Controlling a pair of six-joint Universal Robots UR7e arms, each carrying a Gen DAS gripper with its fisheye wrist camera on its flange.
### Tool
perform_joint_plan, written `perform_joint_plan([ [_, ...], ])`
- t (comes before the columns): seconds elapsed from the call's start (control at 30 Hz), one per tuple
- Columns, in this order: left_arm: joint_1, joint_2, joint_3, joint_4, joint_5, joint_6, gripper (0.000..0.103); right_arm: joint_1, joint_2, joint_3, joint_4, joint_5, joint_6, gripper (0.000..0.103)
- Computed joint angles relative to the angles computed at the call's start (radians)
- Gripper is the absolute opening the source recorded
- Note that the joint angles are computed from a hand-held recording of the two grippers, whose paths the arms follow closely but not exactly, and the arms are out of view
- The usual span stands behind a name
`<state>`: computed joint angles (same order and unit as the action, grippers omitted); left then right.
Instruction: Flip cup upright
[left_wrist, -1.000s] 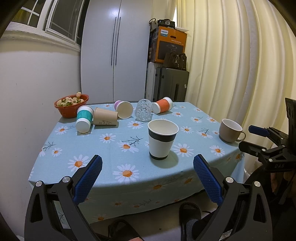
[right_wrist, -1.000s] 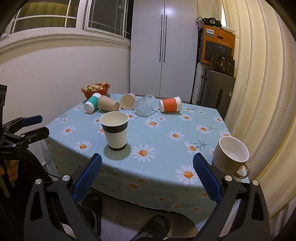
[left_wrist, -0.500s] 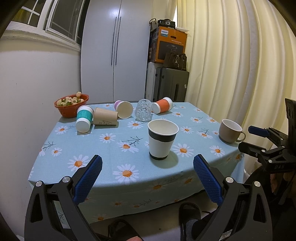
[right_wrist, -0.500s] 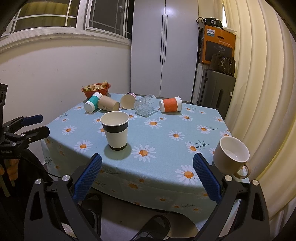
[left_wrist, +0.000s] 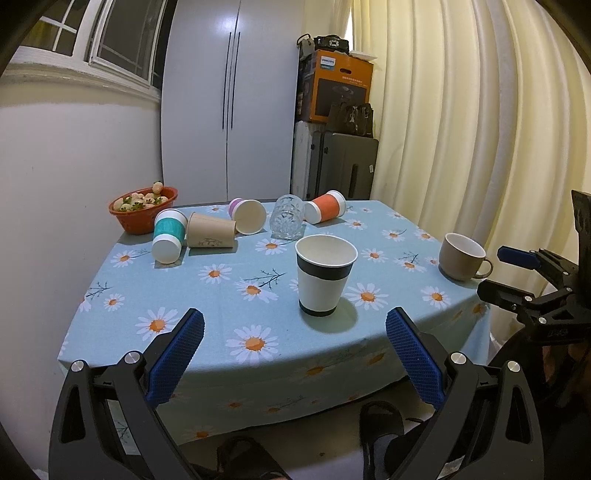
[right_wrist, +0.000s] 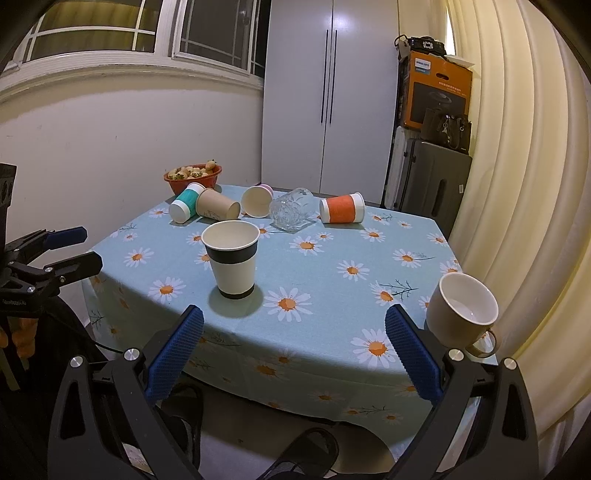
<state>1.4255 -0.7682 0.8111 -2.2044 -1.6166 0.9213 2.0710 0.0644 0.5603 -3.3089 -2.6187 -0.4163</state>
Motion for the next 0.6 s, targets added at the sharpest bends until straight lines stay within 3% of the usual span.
perform_joint_plan([
  [0.6,0.000,0.001,-0.003,0.006,-0.002,0.002,0.096,0.000,0.003,-0.006,0.001,0.000,-0.003,0.098],
])
